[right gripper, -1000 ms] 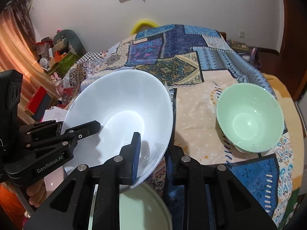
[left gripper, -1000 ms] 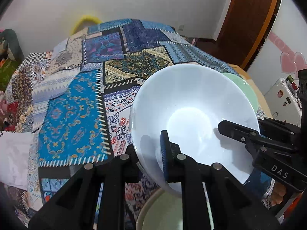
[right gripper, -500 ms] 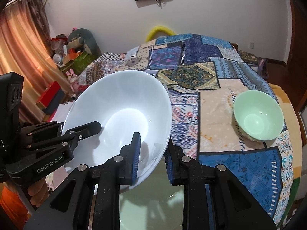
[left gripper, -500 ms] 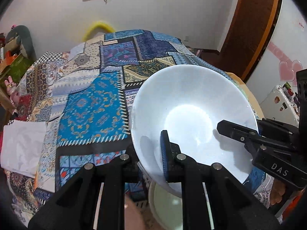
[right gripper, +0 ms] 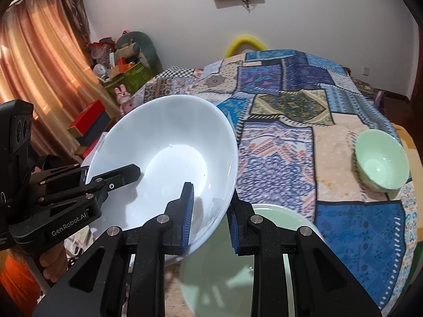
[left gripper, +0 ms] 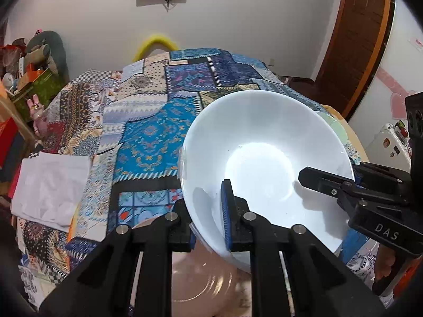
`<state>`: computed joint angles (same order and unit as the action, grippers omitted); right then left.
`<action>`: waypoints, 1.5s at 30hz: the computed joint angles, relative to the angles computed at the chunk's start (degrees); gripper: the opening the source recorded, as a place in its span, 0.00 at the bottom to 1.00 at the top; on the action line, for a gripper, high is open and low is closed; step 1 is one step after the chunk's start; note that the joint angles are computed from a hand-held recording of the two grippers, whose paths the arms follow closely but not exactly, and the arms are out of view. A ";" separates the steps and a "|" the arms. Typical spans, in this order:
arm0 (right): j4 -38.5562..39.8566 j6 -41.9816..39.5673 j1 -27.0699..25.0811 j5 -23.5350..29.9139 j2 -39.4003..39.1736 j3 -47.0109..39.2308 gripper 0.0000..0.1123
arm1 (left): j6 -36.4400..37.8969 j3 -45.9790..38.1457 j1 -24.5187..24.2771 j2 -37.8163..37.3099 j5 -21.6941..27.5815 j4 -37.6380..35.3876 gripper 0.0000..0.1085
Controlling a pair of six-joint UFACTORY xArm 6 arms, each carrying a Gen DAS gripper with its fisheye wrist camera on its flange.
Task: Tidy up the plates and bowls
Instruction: 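Lift the white spotted bowl with both grippers and carry it over the pink bowl, then lower the white spotted bowl into the pink bowl and open both grippers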
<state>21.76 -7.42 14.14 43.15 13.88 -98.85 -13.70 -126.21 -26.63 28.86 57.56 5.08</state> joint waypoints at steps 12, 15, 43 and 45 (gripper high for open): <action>2.05 -1.21 3.19 0.65 1.30 -0.01 0.20 | -2.24 19.71 2.59 -12.12 -6.45 0.90 0.14; 2.33 -1.17 3.77 1.40 2.07 -0.55 0.20 | -2.25 21.92 3.24 -13.24 -6.95 0.83 0.14; 5.05 0.26 7.57 6.99 5.45 -0.10 0.20 | -0.72 41.02 7.12 -21.13 -12.36 1.55 0.14; 5.32 0.09 7.60 7.53 5.65 -0.27 0.20 | -0.51 42.47 7.19 -21.90 -13.24 2.00 0.14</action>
